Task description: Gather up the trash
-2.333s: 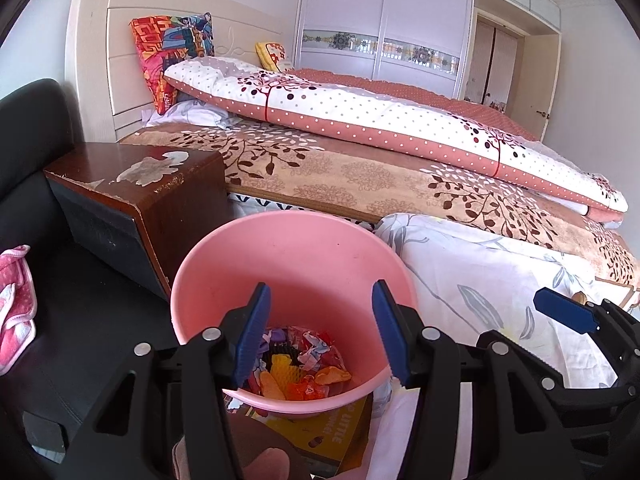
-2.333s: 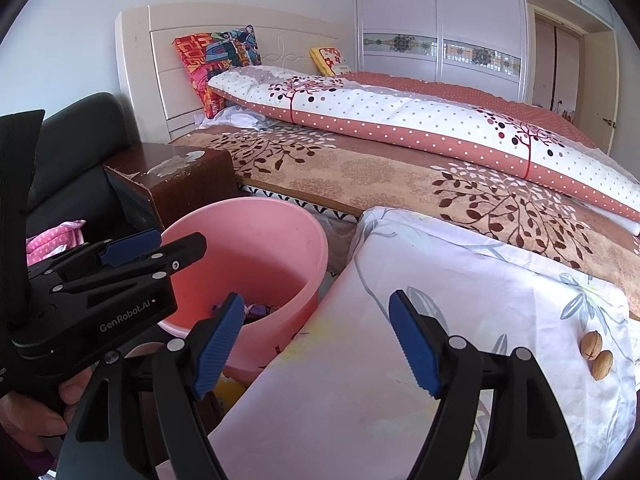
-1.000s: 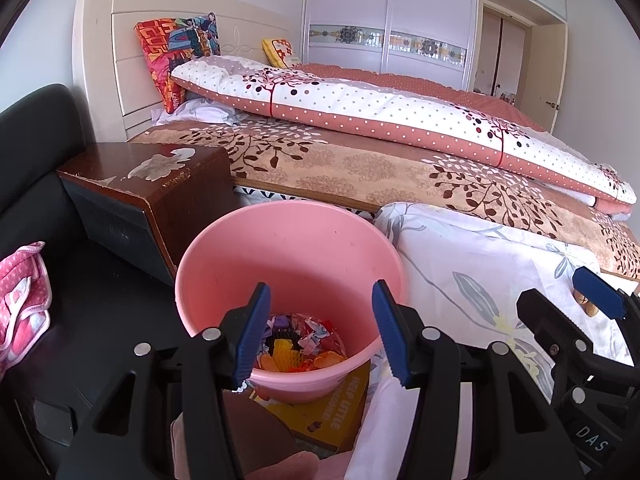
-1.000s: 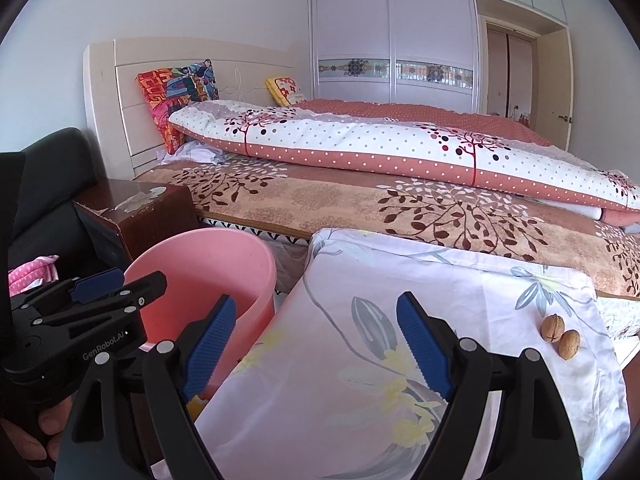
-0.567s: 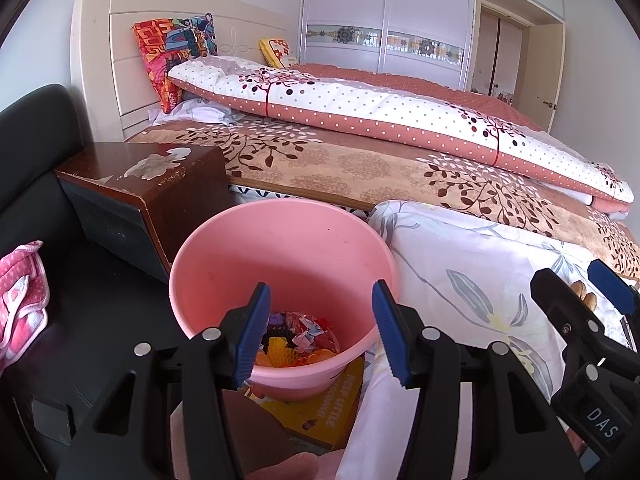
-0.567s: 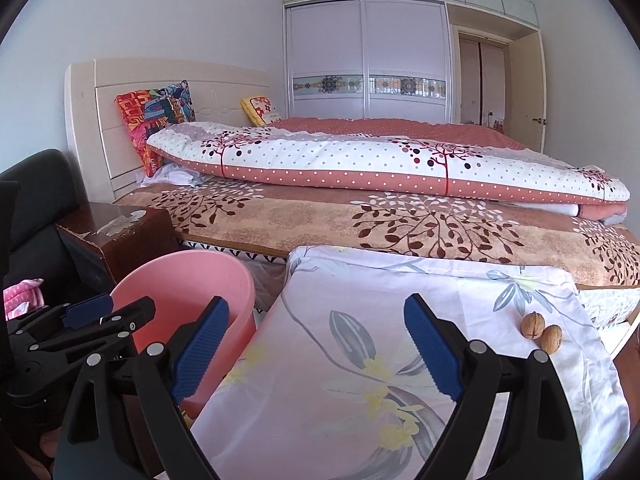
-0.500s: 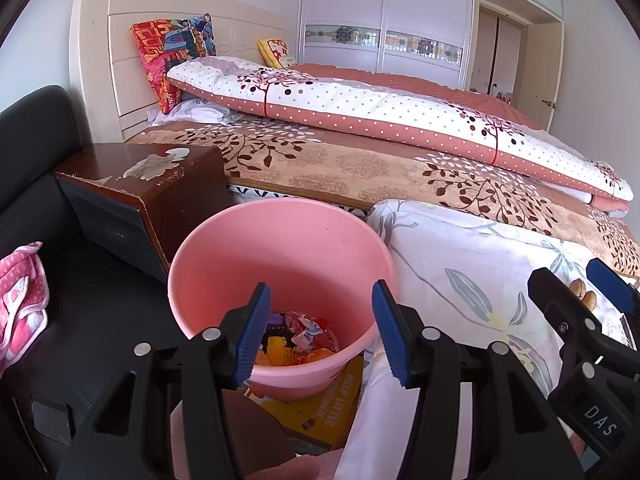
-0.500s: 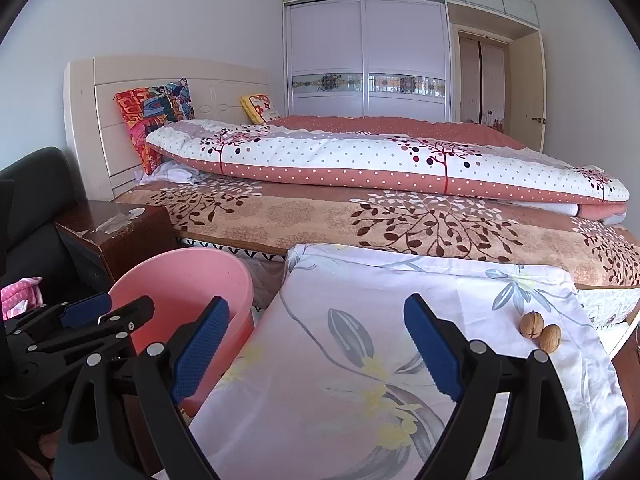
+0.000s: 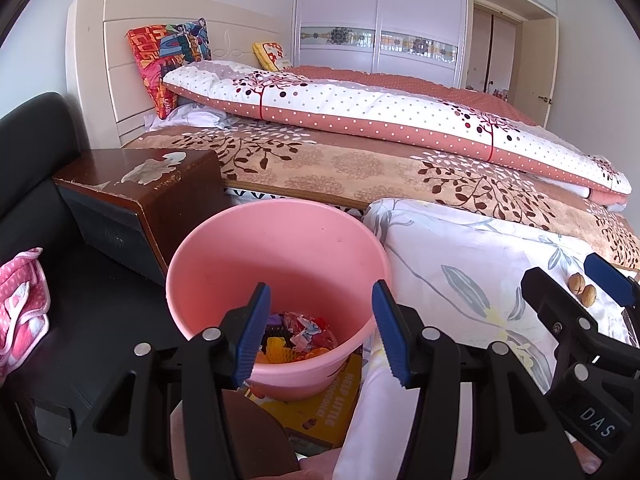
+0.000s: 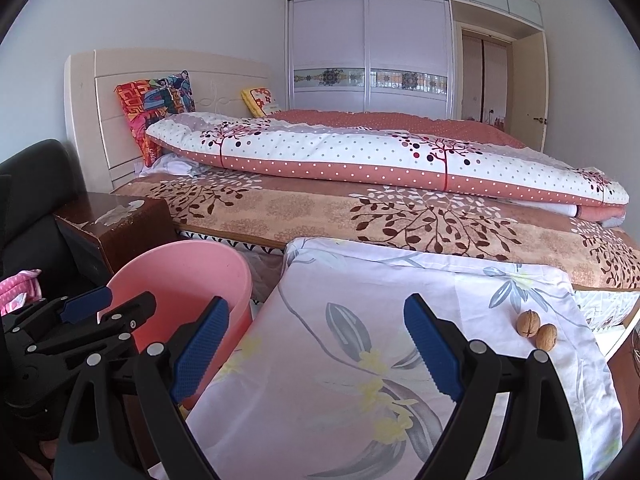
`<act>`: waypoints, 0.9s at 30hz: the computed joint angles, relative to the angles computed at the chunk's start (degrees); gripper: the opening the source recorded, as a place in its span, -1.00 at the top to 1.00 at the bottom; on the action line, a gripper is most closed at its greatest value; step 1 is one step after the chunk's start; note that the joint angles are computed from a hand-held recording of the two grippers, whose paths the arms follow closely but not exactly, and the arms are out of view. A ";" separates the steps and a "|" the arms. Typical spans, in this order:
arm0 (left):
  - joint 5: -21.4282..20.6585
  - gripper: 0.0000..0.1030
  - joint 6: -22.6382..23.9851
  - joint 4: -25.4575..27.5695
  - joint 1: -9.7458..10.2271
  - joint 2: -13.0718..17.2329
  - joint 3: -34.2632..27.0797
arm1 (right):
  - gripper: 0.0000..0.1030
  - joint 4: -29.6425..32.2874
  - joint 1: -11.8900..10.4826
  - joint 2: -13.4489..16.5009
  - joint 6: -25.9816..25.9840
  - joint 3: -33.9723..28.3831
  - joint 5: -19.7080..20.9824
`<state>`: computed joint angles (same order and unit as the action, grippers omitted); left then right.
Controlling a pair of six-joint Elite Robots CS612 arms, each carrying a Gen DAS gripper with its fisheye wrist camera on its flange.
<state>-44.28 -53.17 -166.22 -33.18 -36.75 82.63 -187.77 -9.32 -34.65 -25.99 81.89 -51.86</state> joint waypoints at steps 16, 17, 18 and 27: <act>-0.88 -0.03 -0.13 0.44 0.17 0.05 0.00 | -0.68 -0.33 0.04 0.10 -0.89 0.28 0.05; -0.92 -0.03 -0.08 0.47 0.18 0.09 -0.04 | -0.68 -0.44 0.02 0.13 -0.92 0.30 0.15; -0.90 -0.03 -0.02 0.48 0.15 0.13 -0.08 | -0.68 -0.49 0.01 0.15 -0.89 0.30 0.22; -0.91 -0.03 0.22 0.43 0.12 0.26 -0.23 | -0.68 -1.04 -0.17 0.02 -1.01 0.76 1.41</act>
